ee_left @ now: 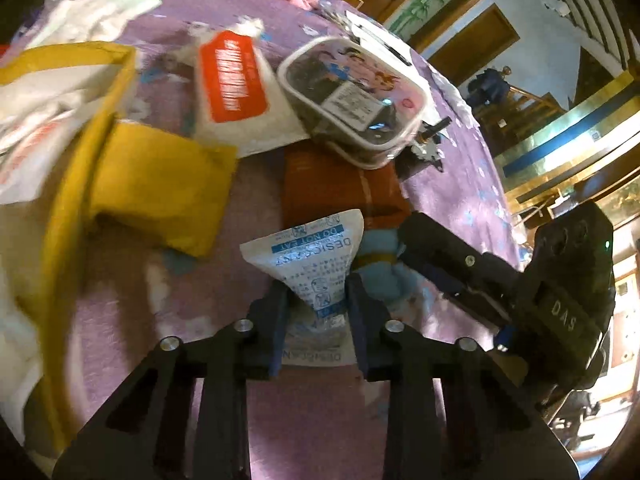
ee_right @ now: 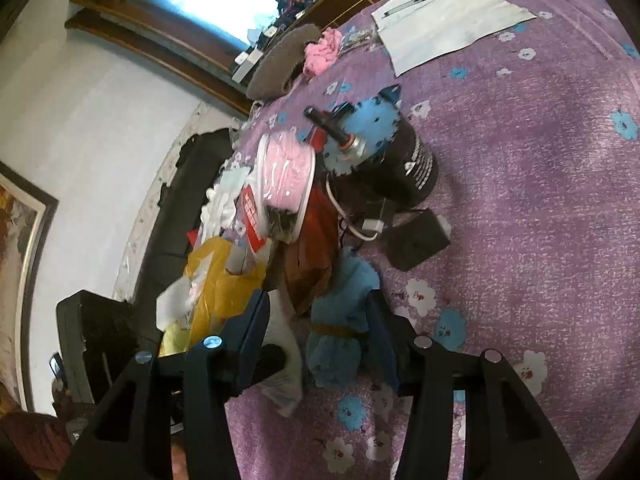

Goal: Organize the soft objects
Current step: 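Carry the desiccant packet and blue cloth over the tray and open both tools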

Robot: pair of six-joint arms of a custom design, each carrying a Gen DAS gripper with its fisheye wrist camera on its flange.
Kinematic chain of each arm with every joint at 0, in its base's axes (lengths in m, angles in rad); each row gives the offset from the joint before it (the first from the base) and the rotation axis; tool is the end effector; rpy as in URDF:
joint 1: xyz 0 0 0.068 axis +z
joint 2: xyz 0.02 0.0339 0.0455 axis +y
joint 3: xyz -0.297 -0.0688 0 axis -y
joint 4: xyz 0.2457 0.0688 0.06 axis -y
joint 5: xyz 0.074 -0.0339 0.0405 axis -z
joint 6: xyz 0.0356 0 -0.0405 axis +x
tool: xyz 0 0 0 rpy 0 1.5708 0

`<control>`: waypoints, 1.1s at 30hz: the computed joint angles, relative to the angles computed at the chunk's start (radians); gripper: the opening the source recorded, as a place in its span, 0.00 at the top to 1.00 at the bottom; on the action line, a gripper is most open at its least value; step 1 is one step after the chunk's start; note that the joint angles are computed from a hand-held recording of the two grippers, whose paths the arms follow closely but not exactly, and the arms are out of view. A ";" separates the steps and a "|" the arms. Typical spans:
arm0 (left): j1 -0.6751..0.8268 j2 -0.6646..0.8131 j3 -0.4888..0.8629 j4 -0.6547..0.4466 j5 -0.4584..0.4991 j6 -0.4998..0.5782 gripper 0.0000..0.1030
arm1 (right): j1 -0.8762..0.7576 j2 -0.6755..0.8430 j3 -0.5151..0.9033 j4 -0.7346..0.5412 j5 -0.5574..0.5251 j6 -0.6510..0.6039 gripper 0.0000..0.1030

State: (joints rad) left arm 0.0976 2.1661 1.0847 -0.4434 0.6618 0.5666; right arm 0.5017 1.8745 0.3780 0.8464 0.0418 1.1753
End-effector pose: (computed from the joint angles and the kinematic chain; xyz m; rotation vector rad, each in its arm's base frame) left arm 0.3601 0.0133 0.0688 0.6608 2.6723 -0.8733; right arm 0.2410 0.1305 0.0900 0.8046 2.2239 0.8390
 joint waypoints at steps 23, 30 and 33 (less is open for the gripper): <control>0.420 0.085 0.378 -0.553 0.198 0.279 0.76 | 0.286 -0.067 0.324 -0.735 0.257 0.028 0.75; 0.477 0.144 0.492 -0.596 0.227 0.262 0.76 | 0.336 -0.077 0.435 -0.795 0.312 -0.035 0.75; 0.493 0.169 0.526 -0.603 0.226 0.256 0.76 | 0.339 -0.055 0.506 -0.810 0.321 -0.073 0.75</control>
